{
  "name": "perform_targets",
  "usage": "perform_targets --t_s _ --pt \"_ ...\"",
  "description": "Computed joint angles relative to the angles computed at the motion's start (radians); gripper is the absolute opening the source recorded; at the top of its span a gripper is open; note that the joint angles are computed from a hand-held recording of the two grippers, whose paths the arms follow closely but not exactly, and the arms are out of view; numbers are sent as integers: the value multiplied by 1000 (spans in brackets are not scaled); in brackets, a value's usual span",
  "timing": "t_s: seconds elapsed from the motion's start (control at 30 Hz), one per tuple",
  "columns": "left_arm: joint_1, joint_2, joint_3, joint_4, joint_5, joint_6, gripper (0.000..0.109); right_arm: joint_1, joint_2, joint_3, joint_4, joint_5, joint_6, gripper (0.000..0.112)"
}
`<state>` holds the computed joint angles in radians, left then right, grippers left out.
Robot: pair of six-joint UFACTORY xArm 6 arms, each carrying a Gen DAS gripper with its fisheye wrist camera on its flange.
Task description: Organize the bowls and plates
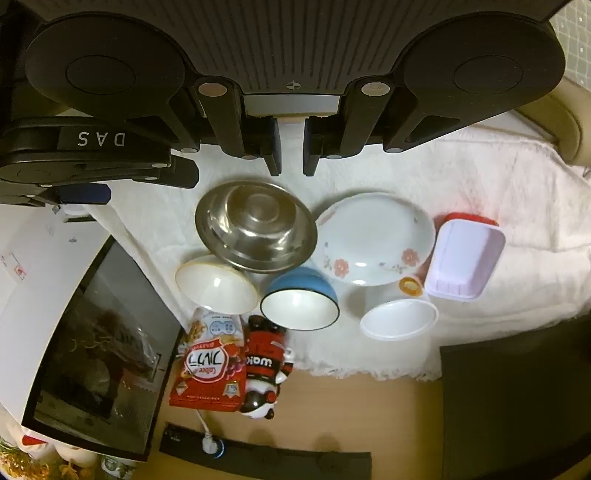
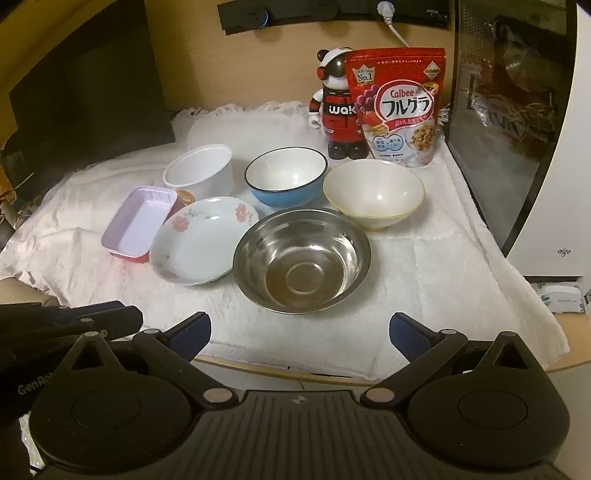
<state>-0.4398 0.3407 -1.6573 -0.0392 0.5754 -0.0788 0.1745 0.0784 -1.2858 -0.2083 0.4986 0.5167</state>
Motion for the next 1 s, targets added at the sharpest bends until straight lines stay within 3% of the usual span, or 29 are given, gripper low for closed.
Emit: perform_targets --t_s 0.27,1.0 --pt "16 -12 15 -35 17 37 15 3 -13 16 -26 3 26 103" --pt "12 -36 30 15 31 -32 15 20 -24 34 17 -1 -11 103"
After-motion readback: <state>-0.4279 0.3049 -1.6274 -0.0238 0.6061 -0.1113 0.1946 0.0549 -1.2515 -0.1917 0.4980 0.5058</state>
